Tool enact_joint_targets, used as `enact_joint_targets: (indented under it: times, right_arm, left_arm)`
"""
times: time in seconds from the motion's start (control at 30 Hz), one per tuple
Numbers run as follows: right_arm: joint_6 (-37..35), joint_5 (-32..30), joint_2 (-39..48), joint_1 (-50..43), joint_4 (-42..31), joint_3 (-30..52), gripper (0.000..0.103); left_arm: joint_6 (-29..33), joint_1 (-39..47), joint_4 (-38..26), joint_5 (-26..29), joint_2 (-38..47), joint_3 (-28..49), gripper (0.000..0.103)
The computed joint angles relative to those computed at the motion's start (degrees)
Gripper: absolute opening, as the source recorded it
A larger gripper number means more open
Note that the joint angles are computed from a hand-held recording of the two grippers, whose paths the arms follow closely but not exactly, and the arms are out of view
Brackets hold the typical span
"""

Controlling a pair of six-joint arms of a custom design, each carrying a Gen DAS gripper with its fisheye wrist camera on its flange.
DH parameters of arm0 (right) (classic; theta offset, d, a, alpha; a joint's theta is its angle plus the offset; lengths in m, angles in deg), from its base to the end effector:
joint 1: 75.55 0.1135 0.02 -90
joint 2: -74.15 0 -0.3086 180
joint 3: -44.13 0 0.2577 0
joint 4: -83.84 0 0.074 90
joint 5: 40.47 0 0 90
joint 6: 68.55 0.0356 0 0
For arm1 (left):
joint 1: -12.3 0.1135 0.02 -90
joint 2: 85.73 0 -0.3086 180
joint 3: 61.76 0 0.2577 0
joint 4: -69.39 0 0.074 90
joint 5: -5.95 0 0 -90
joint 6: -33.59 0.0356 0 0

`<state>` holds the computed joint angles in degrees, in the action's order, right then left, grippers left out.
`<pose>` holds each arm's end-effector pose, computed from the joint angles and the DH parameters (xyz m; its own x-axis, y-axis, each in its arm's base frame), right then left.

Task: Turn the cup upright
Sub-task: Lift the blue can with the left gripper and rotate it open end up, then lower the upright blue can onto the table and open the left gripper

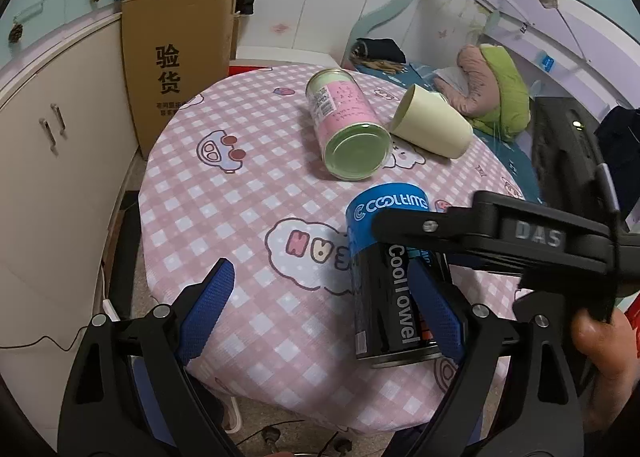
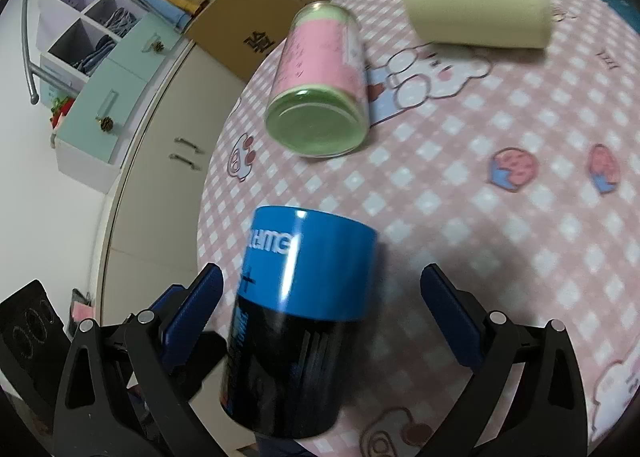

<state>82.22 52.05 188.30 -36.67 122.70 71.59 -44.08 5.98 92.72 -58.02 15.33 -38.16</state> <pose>0.1837 0.1461 0.0566 -0.8089 0.4677 -0.3563 0.2085 0.7948 0.5699 0.1943 -0.0372 0.0789 -0.7111 0.2718 -0.6484 0.5183 0.8258 -0.2223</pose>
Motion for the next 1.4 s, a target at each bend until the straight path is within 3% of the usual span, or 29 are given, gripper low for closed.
enact_joint_targets:
  times: [0.13, 0.2, 0.37, 0.47, 0.6, 0.73, 1.4]
  right_arm:
    - [-1.53, -0.53, 1.34, -0.5, 0.53, 0.58, 0.076]
    - [-2.4, -3.24, 3.43, -1.44, 5.88, -0.49, 0.069]
    - [-3.33, 1.55, -0.16, 0.69, 3.34, -1.54, 0.069]
    - [-3.27, 10.85, -8.02, 4.11, -4.93, -2.93, 0.069]
    - [-3.25, 25.46, -19.7, 9.62, -24.5, -0.88, 0.068]
    - [-1.12, 35.72, -20.59, 13.15, -37.39, 2.14, 0.066]
    - [4.38, 39.97, -19.37, 18.17, -42.53, 2.09, 0.065]
  left_arm:
    - [0.64, -0.05, -0.98, 0.51, -0.05, 0.49, 0.088]
    - [0.67, -0.27, -0.92, 0.3, -0.27, 0.46, 0.089]
    - [0.99, -0.34, -3.07, 1.53, -1.72, 0.63, 0.089]
    - [0.24, -1.12, -2.82, 1.32, -2.97, 0.12, 0.089]
    - [-2.03, -4.0, -2.23, -0.92, -3.11, 0.47, 0.089]
    - [-4.31, -7.01, -0.9, -3.52, -2.59, 0.9, 0.089]
    - [-7.89, -9.69, -1.27, -9.59, -4.86, 1.26, 0.089]
